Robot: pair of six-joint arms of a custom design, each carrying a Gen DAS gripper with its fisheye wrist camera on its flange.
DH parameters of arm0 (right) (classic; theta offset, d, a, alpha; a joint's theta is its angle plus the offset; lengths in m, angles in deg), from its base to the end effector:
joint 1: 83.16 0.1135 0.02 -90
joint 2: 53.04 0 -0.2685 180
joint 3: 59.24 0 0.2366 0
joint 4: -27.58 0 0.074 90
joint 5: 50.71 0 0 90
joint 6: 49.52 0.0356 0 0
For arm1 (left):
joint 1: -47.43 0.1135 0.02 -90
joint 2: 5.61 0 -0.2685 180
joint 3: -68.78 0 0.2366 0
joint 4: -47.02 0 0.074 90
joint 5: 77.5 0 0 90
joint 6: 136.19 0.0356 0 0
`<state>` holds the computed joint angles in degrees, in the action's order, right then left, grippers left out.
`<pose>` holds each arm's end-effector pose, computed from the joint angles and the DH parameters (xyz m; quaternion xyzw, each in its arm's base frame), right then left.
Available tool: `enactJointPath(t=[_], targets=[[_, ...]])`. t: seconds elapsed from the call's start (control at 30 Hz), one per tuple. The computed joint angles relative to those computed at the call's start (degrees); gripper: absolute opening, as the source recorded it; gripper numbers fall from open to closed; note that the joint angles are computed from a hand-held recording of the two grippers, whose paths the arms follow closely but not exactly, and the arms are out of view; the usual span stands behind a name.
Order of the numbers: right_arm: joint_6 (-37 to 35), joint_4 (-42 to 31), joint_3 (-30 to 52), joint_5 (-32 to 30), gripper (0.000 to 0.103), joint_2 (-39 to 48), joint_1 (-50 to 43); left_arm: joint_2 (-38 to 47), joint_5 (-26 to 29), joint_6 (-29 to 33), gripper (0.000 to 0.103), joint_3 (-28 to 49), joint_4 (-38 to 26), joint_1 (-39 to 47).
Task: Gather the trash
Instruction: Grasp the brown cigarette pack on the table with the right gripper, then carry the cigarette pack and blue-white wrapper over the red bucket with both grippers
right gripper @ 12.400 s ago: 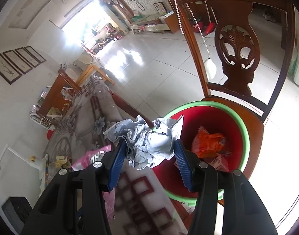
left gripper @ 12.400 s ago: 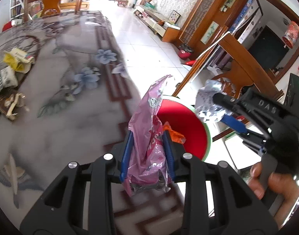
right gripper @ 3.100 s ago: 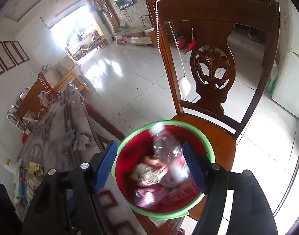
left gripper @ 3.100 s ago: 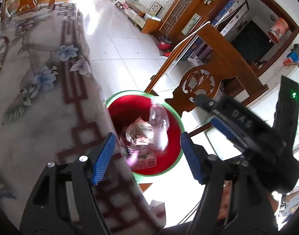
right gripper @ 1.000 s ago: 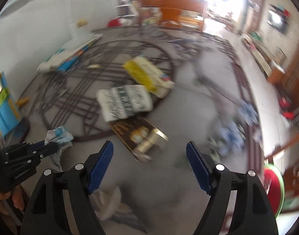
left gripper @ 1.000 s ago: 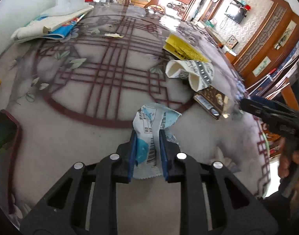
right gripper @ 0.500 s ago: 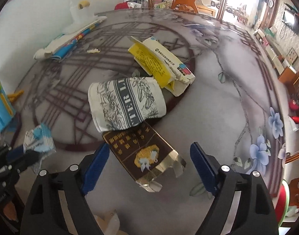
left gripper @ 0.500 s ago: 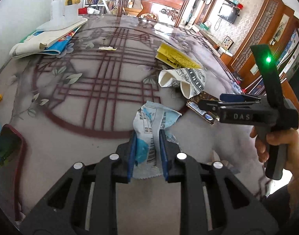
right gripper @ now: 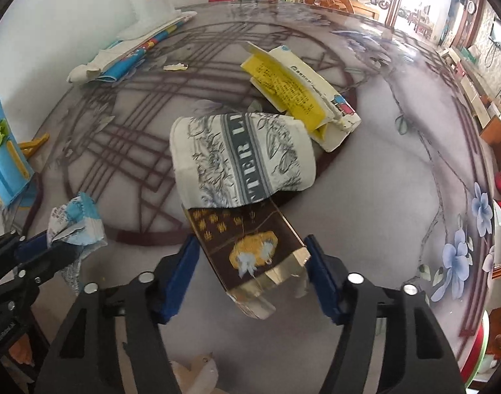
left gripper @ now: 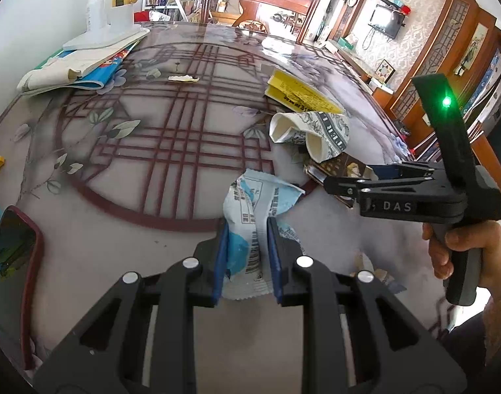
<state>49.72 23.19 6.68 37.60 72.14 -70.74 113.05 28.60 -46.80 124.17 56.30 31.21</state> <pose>0.3360 0.0751 0.0314 -0.0304 0.9731 0.0569 0.2211 0.3034 -0.0985 0.0503 0.1708 0.9271 -0.1765 0.2833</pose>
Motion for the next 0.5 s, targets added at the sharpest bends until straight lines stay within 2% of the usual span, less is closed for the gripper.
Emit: enactJointPath(t=[0.5], targets=[[1.96, 2.55, -5.97, -3.78, 0.052, -6.40, 2.91, 0.27, -1.61, -0.99, 0.022, -0.33, 1.06, -0.18]])
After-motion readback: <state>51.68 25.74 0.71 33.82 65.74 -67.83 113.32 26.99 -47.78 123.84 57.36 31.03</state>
